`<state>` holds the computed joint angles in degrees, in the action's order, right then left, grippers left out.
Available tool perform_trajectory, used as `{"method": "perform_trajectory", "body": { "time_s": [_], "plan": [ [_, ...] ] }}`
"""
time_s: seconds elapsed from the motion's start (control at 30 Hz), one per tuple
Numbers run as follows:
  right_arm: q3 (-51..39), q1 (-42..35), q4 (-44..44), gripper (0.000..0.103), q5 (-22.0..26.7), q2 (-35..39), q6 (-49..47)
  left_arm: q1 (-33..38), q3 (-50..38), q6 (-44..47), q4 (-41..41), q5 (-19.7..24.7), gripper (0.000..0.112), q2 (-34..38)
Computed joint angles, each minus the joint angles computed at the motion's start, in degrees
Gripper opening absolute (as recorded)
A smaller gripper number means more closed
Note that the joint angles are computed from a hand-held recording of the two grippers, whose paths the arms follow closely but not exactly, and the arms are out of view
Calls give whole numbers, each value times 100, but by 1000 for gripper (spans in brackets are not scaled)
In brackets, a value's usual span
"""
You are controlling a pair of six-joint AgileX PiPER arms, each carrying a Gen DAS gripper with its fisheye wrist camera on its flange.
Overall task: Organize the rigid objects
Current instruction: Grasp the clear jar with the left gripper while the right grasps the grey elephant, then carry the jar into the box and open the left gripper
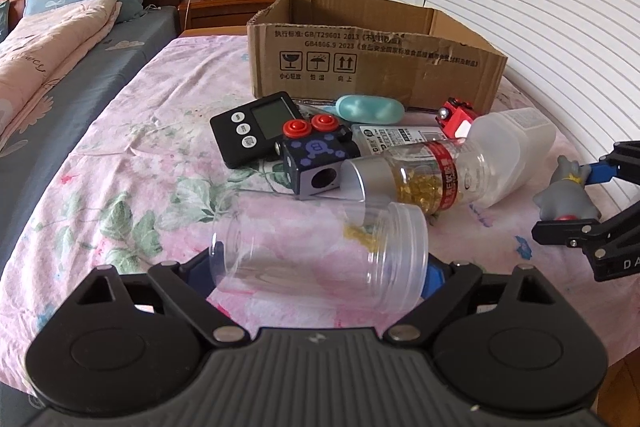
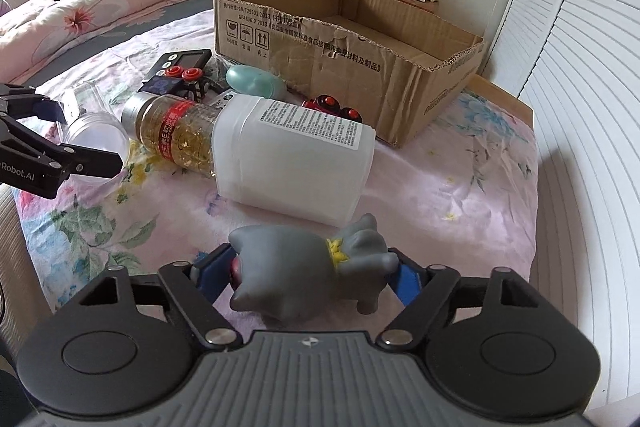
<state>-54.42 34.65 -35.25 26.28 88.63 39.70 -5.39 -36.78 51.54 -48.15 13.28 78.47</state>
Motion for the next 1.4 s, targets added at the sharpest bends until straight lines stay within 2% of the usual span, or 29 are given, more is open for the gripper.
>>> {"method": "perform_trajectory", "body": {
  "time_s": [0.33,0.43,0.6,0.77,1.03,1.13,1.3,1.4],
  "plan": [
    [-315,435,124,79,1013,-153,273,289,-158,883,-461,470,92,-124],
    [-449,520,238,79,1274,-267,264,489,-362,1126,-444,830,92,-153],
    [-818,602,357,79,1705,-351,362,720,-988,921,142,1524,92,-44],
    [-1197,579,453,79,1908,-354,454,759,-1783,630,695,2154,92,196],
    [-2224,286,556,79,2208,46,112,643,-3661,186,1111,3096,92,1099],
    [-2717,90,680,79,2277,312,-147,507,-4634,-161,1361,3385,92,1657],
    [-3559,-261,946,79,2341,854,-642,201,-6138,-708,1848,3593,92,2588],
    [-4001,-463,1188,79,2370,1145,-935,59,-7194,-1059,2129,3989,92,3256]
  ]
}}
